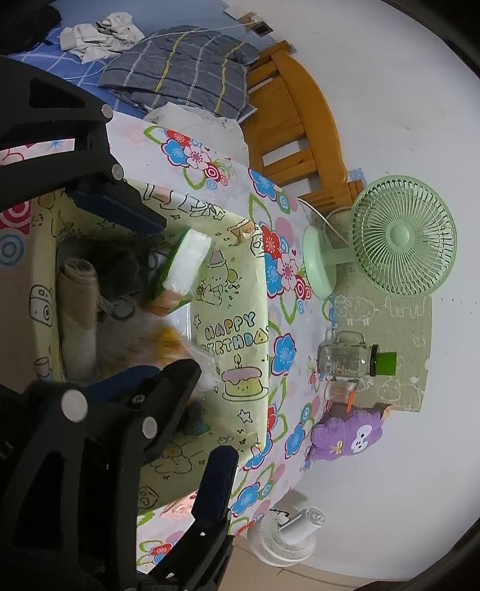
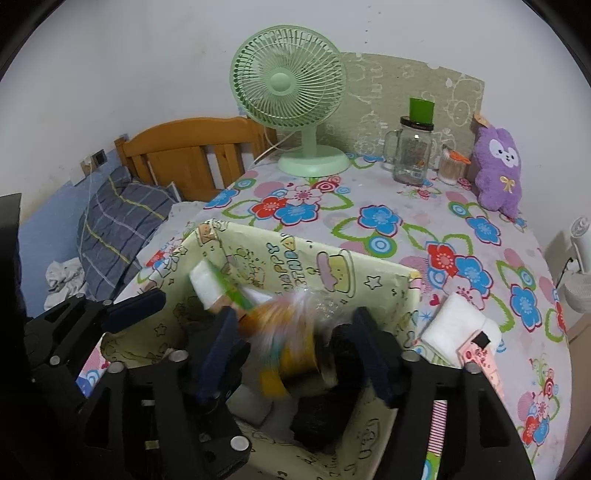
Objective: Organize soft objects
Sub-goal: 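Lower both tissue packs into the box and open both tools, then withdraw both tools from the box toward the pink wet-wipe pack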
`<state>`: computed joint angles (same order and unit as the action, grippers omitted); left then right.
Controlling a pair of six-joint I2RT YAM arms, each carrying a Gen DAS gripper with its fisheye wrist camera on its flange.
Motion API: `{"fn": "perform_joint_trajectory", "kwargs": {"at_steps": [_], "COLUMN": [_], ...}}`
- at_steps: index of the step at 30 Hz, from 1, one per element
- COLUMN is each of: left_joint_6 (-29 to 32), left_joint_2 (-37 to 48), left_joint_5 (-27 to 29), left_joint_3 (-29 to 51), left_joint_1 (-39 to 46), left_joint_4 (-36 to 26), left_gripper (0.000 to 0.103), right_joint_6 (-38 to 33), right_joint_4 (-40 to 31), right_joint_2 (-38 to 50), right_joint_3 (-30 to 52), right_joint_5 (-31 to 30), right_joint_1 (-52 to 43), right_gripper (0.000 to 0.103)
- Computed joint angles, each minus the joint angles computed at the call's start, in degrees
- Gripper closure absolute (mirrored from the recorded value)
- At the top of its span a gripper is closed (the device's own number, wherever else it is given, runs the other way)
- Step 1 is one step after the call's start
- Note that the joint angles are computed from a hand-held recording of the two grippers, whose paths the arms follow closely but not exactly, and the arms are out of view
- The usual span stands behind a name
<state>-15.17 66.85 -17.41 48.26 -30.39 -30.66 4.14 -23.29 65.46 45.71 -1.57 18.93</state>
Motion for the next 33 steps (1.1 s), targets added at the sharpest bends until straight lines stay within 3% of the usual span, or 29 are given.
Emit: {"fn": "perform_joint_trajectory", "kwargs": {"at_steps": [15, 33], "left_joint_6": [-4.2, -10.1], "left_joint_2": [0.6, 1.8], "left_joint_5": [-3.1, -11.5], "left_joint_3": [3.4, 8.6], "left_joint_1": [-6.1, -17.1], "left_joint_4": [-3.5, -6.9], "left_gripper": [0.021, 0.019], "right_joint_6": [-0.8, -4.0], "right_joint_4": [-2.3, -7.4], "right_joint_2": [-5.6, -14.9], "right_joint_3": [-1.8, -2.5], "right_joint_5": [-2.4, -8.5], "right_joint_1": [-4.8, -15.5], "right_gripper": [0.025, 0.015]}}
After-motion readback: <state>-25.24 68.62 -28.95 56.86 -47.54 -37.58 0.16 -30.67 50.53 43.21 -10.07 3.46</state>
